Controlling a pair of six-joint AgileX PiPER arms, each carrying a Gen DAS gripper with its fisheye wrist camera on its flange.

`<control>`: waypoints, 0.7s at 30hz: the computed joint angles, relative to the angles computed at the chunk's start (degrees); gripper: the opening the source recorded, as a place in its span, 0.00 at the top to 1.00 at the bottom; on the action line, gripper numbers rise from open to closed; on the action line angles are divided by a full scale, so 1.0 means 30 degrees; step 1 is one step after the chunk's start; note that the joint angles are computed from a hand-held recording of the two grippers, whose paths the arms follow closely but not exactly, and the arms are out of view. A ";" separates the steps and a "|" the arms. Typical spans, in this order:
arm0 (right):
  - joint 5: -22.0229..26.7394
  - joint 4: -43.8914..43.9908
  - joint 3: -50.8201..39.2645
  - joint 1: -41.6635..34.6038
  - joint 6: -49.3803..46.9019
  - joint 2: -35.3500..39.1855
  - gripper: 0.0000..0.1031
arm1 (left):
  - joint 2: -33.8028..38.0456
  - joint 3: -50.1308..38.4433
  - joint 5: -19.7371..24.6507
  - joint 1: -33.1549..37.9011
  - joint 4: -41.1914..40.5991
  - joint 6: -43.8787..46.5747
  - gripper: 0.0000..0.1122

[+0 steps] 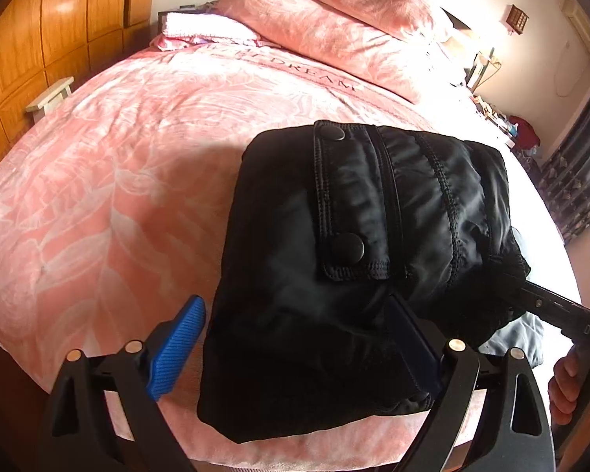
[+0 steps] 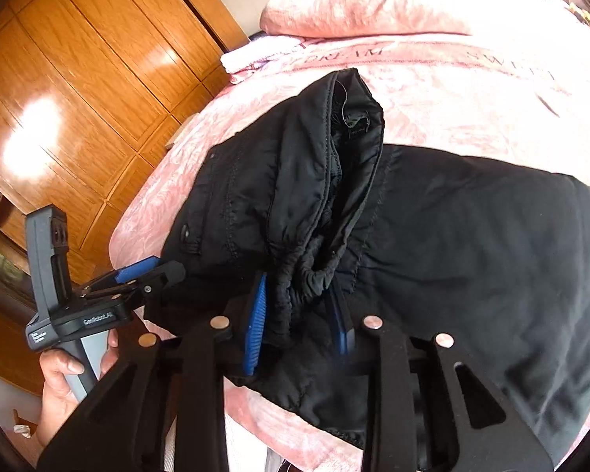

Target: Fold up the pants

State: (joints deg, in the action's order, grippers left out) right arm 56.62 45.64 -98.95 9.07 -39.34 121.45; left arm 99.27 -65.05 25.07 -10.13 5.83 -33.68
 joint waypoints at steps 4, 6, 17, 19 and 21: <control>0.0480 0.2449 0.1202 -0.0934 -0.2196 -0.1088 0.74 | -0.0032 -0.0239 -0.0045 0.0192 0.0344 -0.0176 0.17; 0.0495 0.3151 0.1921 -0.1487 -0.2803 -0.1665 0.74 | -0.0057 -0.0434 0.0068 0.0148 0.0432 -0.0154 0.17; 0.1520 0.0919 0.1433 -0.2565 0.0136 0.0310 0.74 | 0.0987 -0.1559 0.0517 -0.0630 -0.0380 0.1072 0.17; 0.1567 0.1180 0.1322 -0.2524 0.0111 0.0545 0.74 | 0.1065 -0.1706 0.0708 -0.0764 -0.0189 0.0984 0.17; 0.1384 0.1230 0.1585 -0.2542 -0.0282 0.0455 0.74 | 0.1064 -0.1752 0.0767 -0.0797 0.0057 0.0700 0.17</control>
State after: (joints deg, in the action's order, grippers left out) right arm 60.77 49.33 -94.19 1.44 -40.18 122.81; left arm 102.46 -70.31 27.37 -12.52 6.00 -31.58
